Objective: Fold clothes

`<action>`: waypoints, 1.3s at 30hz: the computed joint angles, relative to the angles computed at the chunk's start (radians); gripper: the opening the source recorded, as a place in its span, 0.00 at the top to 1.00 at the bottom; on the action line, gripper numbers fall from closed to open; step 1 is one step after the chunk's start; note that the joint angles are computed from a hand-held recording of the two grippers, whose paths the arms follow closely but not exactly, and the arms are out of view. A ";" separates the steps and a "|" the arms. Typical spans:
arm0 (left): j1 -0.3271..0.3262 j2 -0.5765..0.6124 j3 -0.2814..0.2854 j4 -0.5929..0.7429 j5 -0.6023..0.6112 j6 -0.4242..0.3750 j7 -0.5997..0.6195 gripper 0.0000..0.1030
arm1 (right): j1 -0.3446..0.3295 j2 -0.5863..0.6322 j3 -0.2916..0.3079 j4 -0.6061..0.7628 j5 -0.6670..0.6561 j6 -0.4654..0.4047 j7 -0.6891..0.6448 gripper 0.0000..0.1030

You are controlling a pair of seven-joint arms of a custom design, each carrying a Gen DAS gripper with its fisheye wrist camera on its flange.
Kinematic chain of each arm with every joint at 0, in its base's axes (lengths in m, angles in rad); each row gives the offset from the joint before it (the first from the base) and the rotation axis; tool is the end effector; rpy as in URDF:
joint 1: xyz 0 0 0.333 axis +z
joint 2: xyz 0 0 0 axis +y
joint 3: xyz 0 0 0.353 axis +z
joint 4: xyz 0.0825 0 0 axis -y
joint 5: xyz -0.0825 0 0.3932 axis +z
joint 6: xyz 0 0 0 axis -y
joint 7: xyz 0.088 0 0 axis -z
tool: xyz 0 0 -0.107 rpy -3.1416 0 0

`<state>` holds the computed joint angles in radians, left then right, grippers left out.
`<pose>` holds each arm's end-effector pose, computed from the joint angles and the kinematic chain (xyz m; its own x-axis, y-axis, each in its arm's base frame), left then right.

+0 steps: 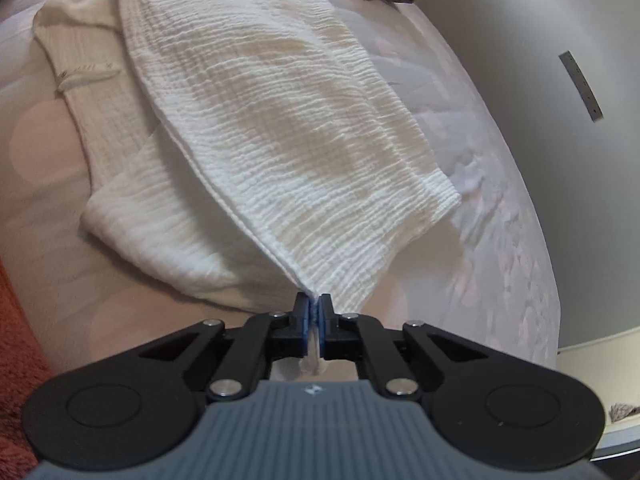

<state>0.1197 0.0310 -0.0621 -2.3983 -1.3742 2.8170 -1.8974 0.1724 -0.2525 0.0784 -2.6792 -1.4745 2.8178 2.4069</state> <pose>0.5011 0.0774 0.3478 -0.8069 -0.1610 -0.5683 0.0376 0.9462 -0.3215 0.3757 0.1465 0.3567 0.4745 -0.6569 0.5860 -0.5815 -0.7336 -0.3516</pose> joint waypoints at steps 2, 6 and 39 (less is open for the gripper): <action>0.004 -0.021 0.005 0.002 0.014 -0.018 -0.022 0.97 | -0.004 -0.030 -0.006 0.000 0.016 0.007 0.022 0.96; 0.011 -0.080 0.026 -0.018 0.097 -0.070 -0.067 0.97 | -0.004 -0.110 -0.013 -0.029 0.145 0.021 -0.091 0.96; 0.054 -0.054 0.068 -0.017 0.475 -0.077 -0.405 0.71 | 0.035 -0.102 0.029 -0.076 0.775 0.045 -0.548 0.86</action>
